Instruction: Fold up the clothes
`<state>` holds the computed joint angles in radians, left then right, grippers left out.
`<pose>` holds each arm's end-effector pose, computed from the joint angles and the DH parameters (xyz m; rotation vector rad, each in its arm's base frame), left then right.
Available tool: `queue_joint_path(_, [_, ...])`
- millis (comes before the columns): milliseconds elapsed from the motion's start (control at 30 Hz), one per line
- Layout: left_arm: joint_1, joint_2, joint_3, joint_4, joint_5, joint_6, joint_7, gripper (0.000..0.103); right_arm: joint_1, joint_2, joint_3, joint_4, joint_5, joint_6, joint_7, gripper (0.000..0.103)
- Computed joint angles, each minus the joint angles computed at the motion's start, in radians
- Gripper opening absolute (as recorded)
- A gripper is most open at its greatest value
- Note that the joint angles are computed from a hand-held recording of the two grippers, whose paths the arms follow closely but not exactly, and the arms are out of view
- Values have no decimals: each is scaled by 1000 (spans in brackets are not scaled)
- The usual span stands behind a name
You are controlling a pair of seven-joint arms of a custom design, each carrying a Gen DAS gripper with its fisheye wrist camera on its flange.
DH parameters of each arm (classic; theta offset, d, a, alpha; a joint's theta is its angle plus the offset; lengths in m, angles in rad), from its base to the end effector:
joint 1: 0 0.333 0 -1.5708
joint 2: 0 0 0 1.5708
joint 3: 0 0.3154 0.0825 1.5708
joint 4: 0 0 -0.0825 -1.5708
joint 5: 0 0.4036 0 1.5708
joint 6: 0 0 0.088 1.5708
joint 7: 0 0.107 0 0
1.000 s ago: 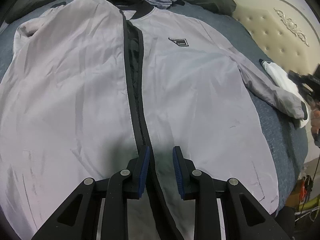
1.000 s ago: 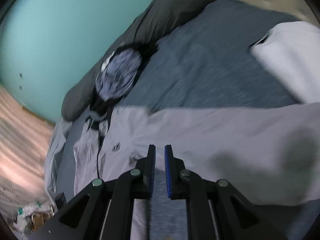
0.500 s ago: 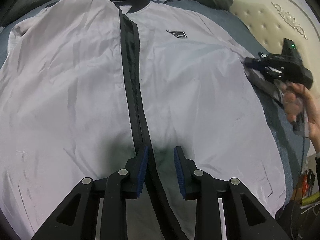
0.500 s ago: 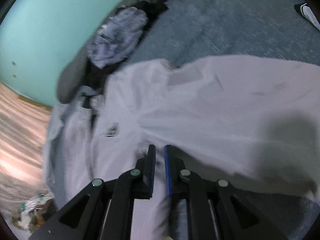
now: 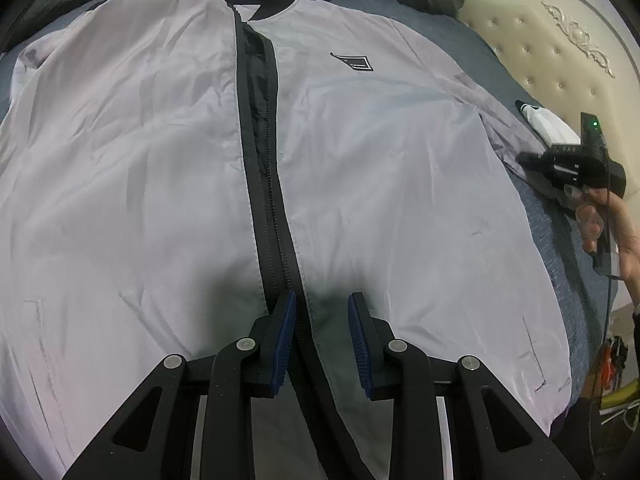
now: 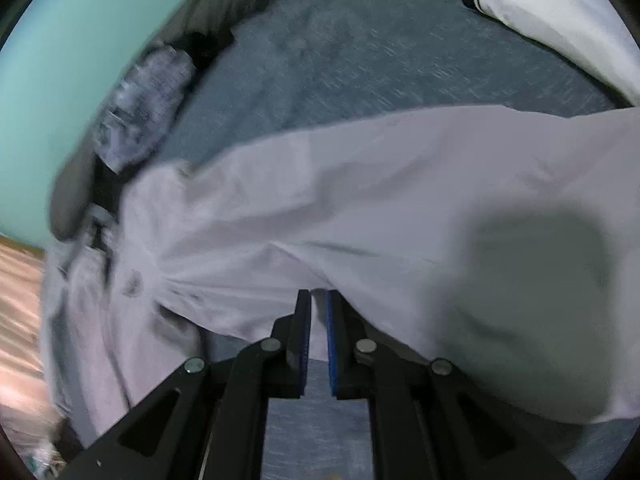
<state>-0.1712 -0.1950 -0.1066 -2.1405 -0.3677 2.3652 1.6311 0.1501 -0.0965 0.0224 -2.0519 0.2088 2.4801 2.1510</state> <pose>0.5270 -0.1578 0.5256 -1.9826 2.2622 -0.7744 0.5779 0.1003 0.5313 -1.2815 2.2566 -0.0736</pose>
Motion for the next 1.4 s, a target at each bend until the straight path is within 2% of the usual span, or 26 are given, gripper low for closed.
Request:
queue_joint_path(100, [1,5,1,3,-3,-3,1,29,-11,-17,-4,-4,-22,-63,39,6])
queue_joint_path(200, [2,3,-3,2,6,-5,-2,29,3,-44,-7,-29,66,17,-12,6])
queue_joint_path(300, [1,2,-3,3,11,-8,-5,30,32,-18,-5,13,167,60,-110,9])
queue_joint_path(433, [1,6,-1,6,1,-11,1,30,61,73,15,132,230,31,-166,10])
queue_joint_path(467, [1,6,-1,4,0,-9,3,30,65,90,17,150,274,27,-195,13])
queue_joint_path(533, [0,4,-2,0,-3,-4,5,30,74,116,24,175,331,33,-225,34])
queue_joint_path(600, [-1,3,-1,-3,-7,-1,9,30,81,143,33,200,389,39,-255,38])
queue_joint_path(667, [-1,1,1,-5,-13,0,17,30,82,156,40,201,470,61,-279,38])
queue_joint_path(800, [-2,-4,4,-13,-26,4,32,31,84,178,40,189,491,96,-244,38])
queue_joint_path(933, [-5,-11,7,-27,-42,16,44,32,71,193,56,151,714,199,-312,38])
queue_joint_path(1033, [-8,-11,8,-30,-53,21,49,33,72,205,64,153,772,248,-354,38])
queue_joint_path(1100, [-9,-19,10,-38,-59,23,53,33,75,212,61,158,744,246,-324,38])
queue_joint_path(1167, [-10,-19,11,-40,-64,27,54,33,87,219,48,163,623,231,-232,36])
queue_joint_path(1300, [-12,-16,12,-39,-71,33,57,33,97,216,39,153,486,238,-114,17])
queue_joint_path(1400, [-12,-9,11,-34,-73,34,62,33,103,214,29,148,374,274,-56,11])
